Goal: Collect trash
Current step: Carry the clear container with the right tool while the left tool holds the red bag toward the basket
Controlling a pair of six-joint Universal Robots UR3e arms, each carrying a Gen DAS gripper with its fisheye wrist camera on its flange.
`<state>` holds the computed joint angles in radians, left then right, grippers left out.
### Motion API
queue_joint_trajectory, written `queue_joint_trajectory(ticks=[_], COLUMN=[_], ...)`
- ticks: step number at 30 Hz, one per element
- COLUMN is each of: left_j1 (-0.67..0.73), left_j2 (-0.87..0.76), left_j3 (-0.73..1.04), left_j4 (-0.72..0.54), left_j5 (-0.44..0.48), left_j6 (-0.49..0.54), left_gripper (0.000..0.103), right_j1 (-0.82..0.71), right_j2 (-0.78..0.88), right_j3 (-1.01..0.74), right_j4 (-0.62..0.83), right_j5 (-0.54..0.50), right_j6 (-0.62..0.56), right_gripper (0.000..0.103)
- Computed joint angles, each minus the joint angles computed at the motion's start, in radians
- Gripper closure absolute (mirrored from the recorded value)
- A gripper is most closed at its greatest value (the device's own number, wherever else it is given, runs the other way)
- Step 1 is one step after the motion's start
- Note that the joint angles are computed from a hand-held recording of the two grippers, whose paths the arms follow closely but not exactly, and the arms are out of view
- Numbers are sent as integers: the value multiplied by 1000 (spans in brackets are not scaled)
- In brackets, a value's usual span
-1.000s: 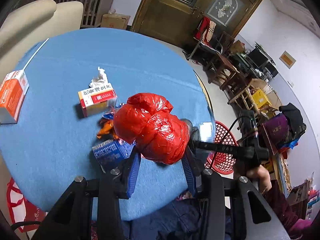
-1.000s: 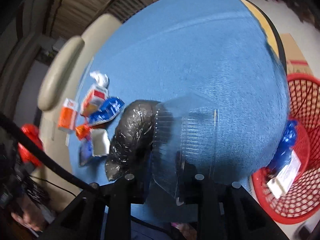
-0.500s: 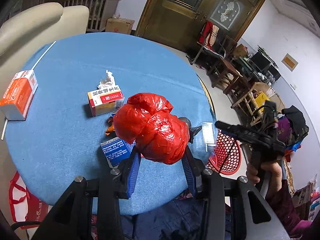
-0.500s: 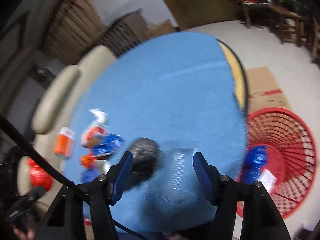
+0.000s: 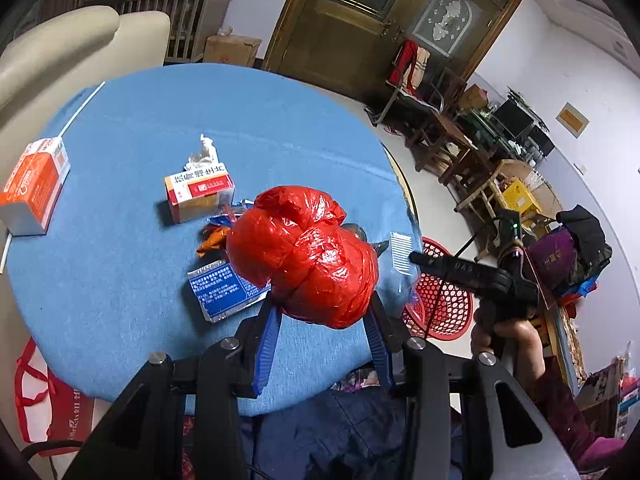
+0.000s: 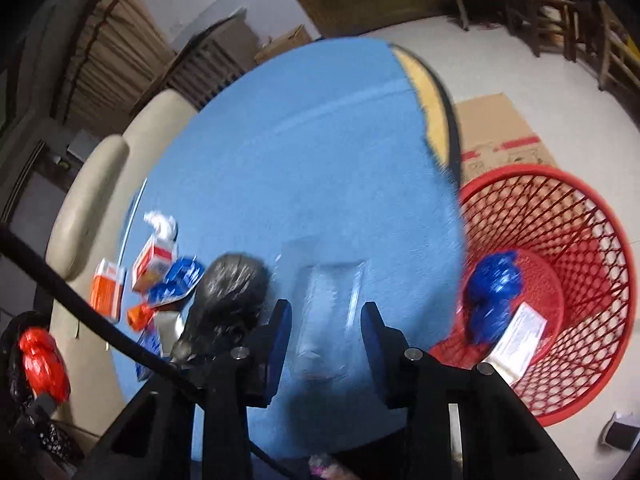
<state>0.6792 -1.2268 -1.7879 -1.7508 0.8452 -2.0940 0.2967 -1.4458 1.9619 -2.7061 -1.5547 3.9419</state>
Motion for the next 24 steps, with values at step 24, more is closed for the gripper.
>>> queue_joint_trajectory(ticks=[24], left_j1=[-22], left_j2=[35], left_j3=[-15], left_j4=[10], left_j5=[15], left_j6=[-30], left_gripper=[60], right_j1=[-32], right_j2=[23], right_j3=[-11], right_j4=[66], right_j5=[-102], right_j6=[16], right_gripper=[62])
